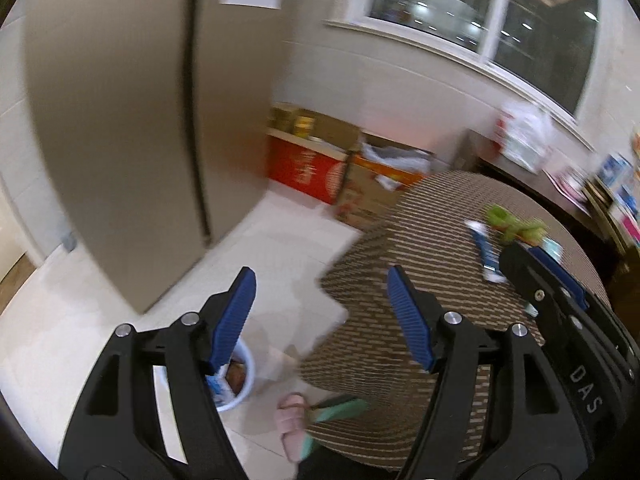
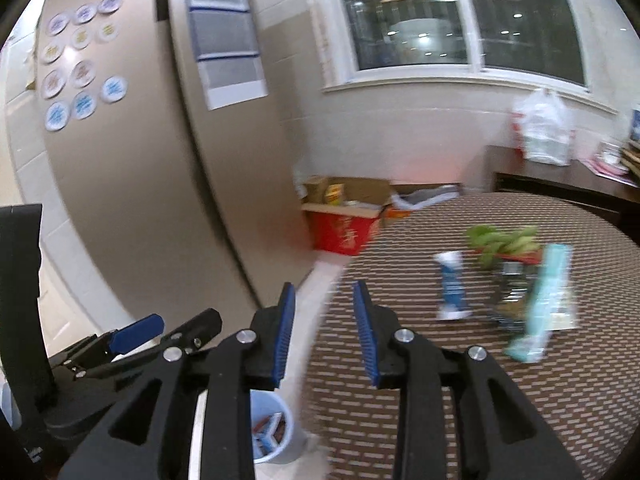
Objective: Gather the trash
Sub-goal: 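Move both open tools back to the table, then grasp the white-blue toothpaste tube with the left tool while the right tool grasps the teal strip packet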
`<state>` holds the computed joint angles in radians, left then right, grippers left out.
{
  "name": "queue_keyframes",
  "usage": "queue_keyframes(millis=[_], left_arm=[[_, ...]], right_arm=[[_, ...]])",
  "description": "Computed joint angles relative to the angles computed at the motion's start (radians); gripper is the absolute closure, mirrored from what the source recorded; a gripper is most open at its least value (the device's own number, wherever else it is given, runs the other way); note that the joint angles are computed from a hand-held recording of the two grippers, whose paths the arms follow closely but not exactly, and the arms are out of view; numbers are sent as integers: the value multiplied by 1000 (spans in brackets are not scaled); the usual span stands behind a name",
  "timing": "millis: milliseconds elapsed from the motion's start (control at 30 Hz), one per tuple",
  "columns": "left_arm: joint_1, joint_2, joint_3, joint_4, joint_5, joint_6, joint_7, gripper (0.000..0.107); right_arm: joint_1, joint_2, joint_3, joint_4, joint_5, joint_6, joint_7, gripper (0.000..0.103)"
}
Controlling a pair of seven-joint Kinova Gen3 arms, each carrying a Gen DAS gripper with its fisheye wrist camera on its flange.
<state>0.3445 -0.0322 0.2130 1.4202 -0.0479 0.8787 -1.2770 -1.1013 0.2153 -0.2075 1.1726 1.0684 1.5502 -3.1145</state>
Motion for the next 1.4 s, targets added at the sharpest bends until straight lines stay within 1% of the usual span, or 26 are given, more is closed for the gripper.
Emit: queue_keyframes(millis=[100, 200, 300, 433, 500, 533, 600, 800, 867, 967, 1067, 1133, 1167, 1200, 1267, 1300, 1367, 1400], left_arm=[[52, 46, 47, -48, -29, 22, 19, 40], [119, 112, 67, -119, -46, 62, 28, 40], [176, 186, 56, -204, -56, 112, 24, 40], [274, 280, 23, -315, -129, 170, 63, 40], [287, 309, 8, -351, -120, 194, 48, 40], [295, 328, 1, -375, -117, 207, 45, 40], [314, 377, -14, -444, -118, 249, 41, 40], [372, 498, -64, -619, -129, 340, 26, 41], [390, 533, -81, -671, -140, 371, 8, 43], [391, 572, -90, -735, -116, 405, -16, 43], [413, 613, -111, -804, -120, 446, -36, 47], [432, 634, -126, -842, -131, 465, -53, 50], [441, 640, -134, -851, -138, 466, -59, 59], [447, 646, -138, -861, -141, 466, -68, 74], [444, 669, -134, -915, -124, 500, -84, 82], [444, 675, -137, -930, -118, 511, -89, 91], [448, 680, -145, -942, -115, 522, -101, 92], [441, 672, -145, -930, -104, 515, -96, 92]], right_arm=[[4, -87, -19, 113, 3, 63, -78, 73], [34, -143, -53, 187, -4, 107, -128, 72], [76, -198, -84, 259, -31, 139, -185, 72], [151, -251, -107, 321, -72, 130, -202, 72], [191, -274, -112, 347, -94, 109, -206, 73], [216, -293, -106, 367, -112, 83, -208, 73], [256, -311, -105, 385, -131, 48, -209, 73], [387, -369, -62, 441, -204, -79, -181, 73], [423, -377, -53, 447, -226, -115, -165, 73], [473, -379, -40, 452, -263, -166, -126, 73], [522, -378, -17, 455, -316, -238, -77, 73], [551, -367, -18, 451, -331, -261, -53, 72], [564, -367, -23, 451, -335, -270, -44, 72], [578, -366, -28, 452, -336, -283, -36, 73], [603, -354, -41, 435, -341, -283, -10, 80], [615, -347, -50, 426, -340, -276, 5, 87], [637, -344, -74, 418, -338, -266, 21, 93], [643, -341, -91, 412, -332, -254, 21, 95]])
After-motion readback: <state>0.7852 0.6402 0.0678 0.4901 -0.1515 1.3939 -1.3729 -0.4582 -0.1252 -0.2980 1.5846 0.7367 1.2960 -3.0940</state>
